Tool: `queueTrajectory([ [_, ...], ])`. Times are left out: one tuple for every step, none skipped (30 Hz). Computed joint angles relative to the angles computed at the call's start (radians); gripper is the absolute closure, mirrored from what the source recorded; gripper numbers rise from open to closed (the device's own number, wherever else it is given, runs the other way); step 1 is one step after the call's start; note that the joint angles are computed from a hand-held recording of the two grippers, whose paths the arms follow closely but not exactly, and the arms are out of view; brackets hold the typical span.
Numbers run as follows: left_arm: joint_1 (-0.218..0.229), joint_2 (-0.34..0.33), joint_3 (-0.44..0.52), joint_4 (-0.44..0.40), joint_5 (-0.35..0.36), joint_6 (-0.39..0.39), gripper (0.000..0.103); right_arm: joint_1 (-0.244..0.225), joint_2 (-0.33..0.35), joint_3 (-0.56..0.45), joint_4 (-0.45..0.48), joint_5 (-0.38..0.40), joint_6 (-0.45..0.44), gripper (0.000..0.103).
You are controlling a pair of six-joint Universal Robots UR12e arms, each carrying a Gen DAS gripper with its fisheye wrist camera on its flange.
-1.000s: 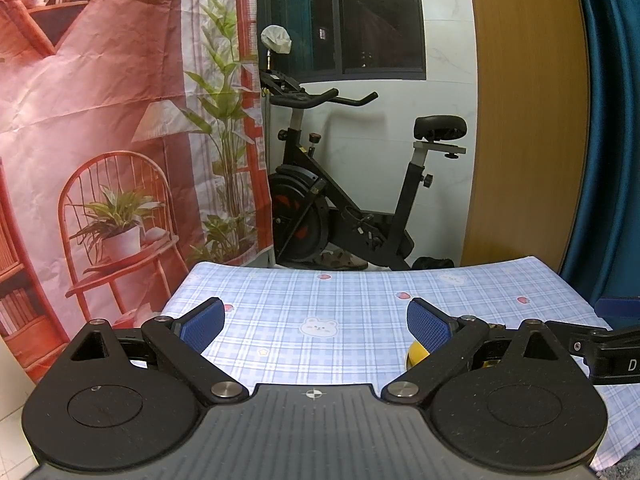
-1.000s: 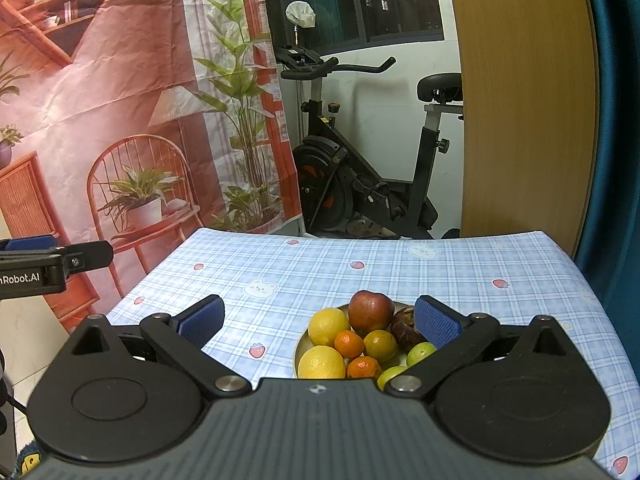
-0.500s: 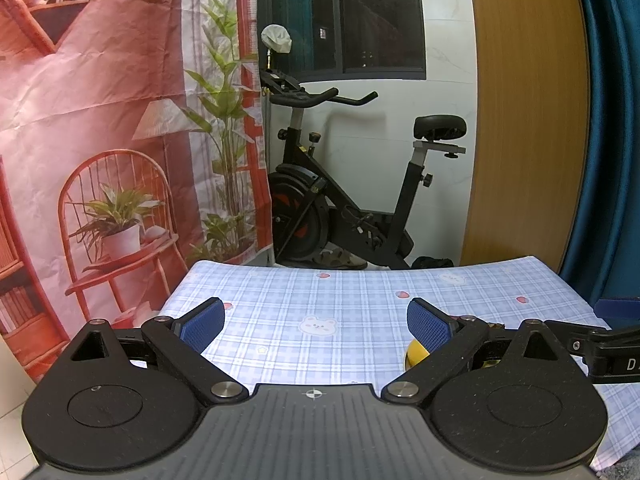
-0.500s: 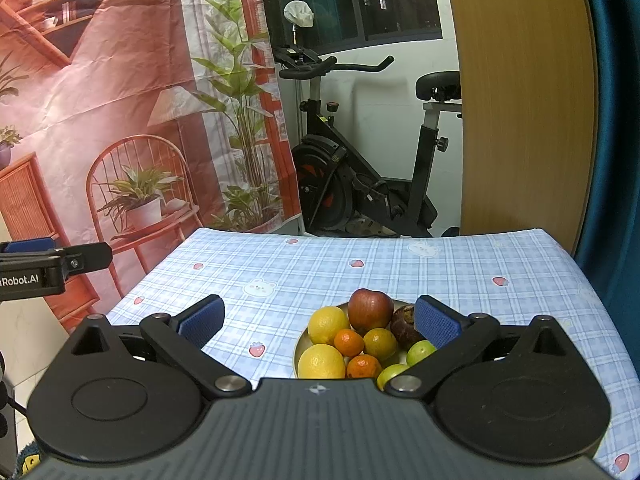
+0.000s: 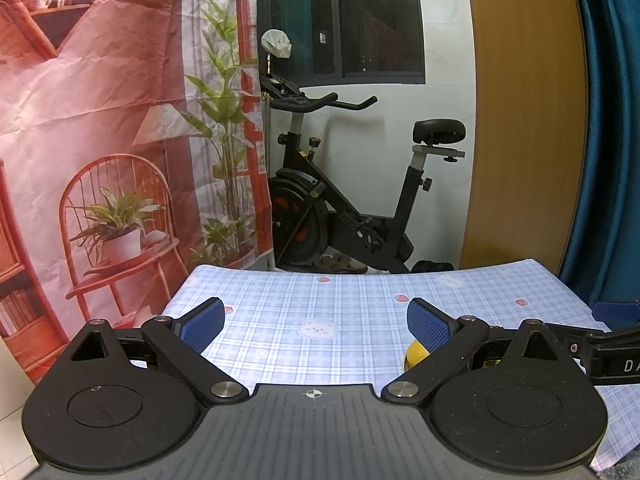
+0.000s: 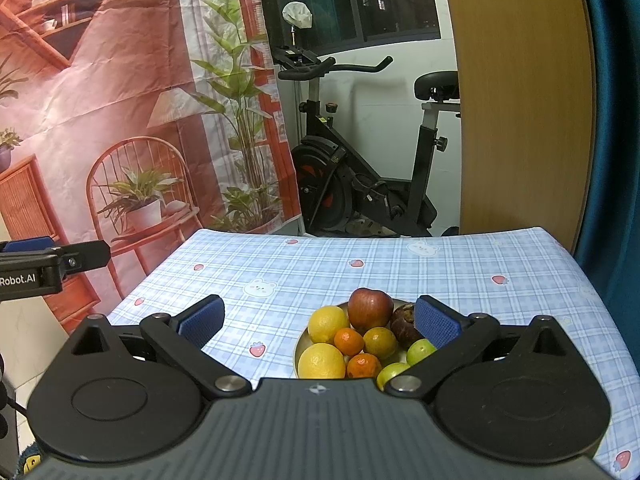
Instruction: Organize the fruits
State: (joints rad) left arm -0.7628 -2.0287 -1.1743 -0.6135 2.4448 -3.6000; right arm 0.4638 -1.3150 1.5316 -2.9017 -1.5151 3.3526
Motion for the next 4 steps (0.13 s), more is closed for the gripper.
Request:
queueTrajectory([
  [0.000,0.000,0.000,0.001,0.002,0.000,0.004,0.000,0.000,0.000,0.000,0.000,0.000,0.000],
  [0.000,0.000,-0.001,0.001,0.002,0.000,0.004,0.000,0.000,0.000,-0.001,0.000,0.000,0.000],
  [0.000,0.001,-0.001,-0.001,0.000,-0.002,0.004,0.000,0.000,0.000,0.000,-0.001,0.000,0.000],
  [0.000,0.001,0.000,-0.007,-0.002,-0.005,0.004,0.000,0.000,0.000,0.000,-0.001,0.000,0.000],
])
